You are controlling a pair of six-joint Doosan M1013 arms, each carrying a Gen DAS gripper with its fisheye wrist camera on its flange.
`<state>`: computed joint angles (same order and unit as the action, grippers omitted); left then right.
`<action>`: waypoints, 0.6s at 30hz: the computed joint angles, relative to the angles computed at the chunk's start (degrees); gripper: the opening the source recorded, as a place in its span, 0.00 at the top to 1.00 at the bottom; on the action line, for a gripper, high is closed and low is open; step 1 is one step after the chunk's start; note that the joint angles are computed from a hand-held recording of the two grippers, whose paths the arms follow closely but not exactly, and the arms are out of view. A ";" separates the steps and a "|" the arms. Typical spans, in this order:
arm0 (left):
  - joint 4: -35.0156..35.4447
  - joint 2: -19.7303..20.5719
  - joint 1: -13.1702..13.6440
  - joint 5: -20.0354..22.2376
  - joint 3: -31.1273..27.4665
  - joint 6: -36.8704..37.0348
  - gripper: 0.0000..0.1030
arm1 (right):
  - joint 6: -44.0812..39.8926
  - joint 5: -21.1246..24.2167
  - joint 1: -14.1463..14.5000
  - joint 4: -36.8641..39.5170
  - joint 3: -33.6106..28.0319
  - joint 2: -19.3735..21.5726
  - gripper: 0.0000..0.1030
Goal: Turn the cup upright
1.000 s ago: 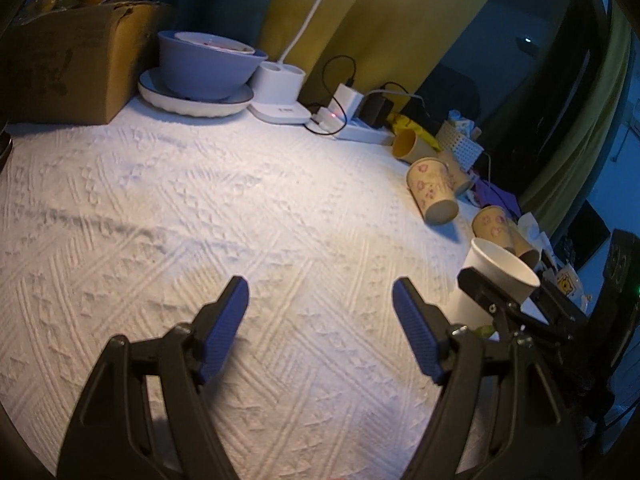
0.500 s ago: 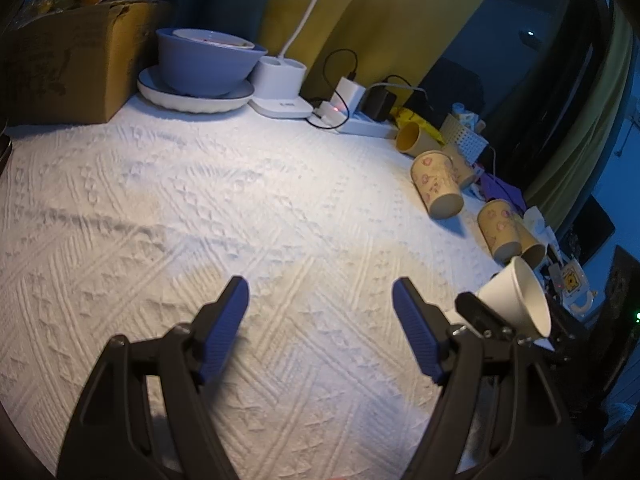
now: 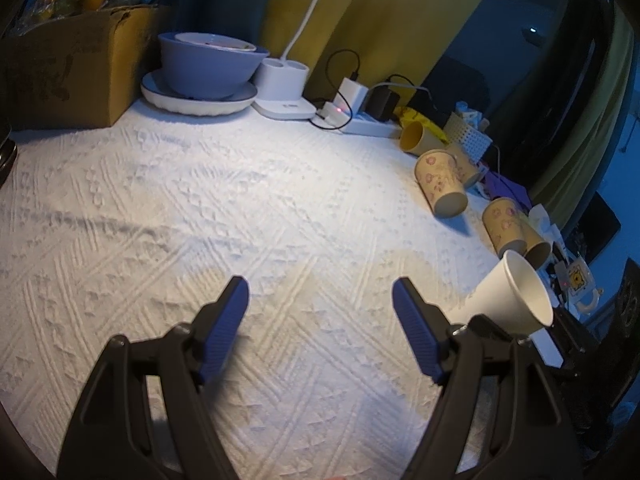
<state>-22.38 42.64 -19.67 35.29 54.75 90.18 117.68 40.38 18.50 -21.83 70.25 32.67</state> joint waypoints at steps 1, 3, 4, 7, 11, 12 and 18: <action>0.80 -0.08 -0.13 0.14 0.05 -0.33 0.27 | -0.27 -0.04 -0.05 0.53 0.21 -0.19 0.22; 1.35 -0.45 -0.36 -0.20 0.64 -0.06 0.27 | -0.49 -0.11 -0.13 1.24 0.66 -0.55 0.22; 1.95 -0.78 -0.58 -0.54 1.19 0.39 0.27 | -0.40 -0.16 -0.16 1.48 0.95 -0.80 0.22; 5.37 -2.08 -1.54 -3.56 3.41 1.59 0.27 | -0.20 -0.27 -0.20 2.09 1.86 -1.52 0.22; 6.89 -3.36 -2.48 -5.33 5.47 4.49 0.27 | 0.29 0.23 -0.16 2.40 2.77 -2.47 0.21; 6.34 -3.60 -2.57 -5.36 5.84 5.40 0.27 | 0.53 0.28 -0.15 2.48 2.98 -2.75 0.21; 2.09 -5.86 -2.90 -7.45 9.30 9.07 0.27 | 2.83 0.25 0.24 0.64 4.44 -4.74 0.21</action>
<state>-20.29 36.78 -22.56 27.84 64.05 99.25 120.50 40.63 18.74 -21.19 74.69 27.94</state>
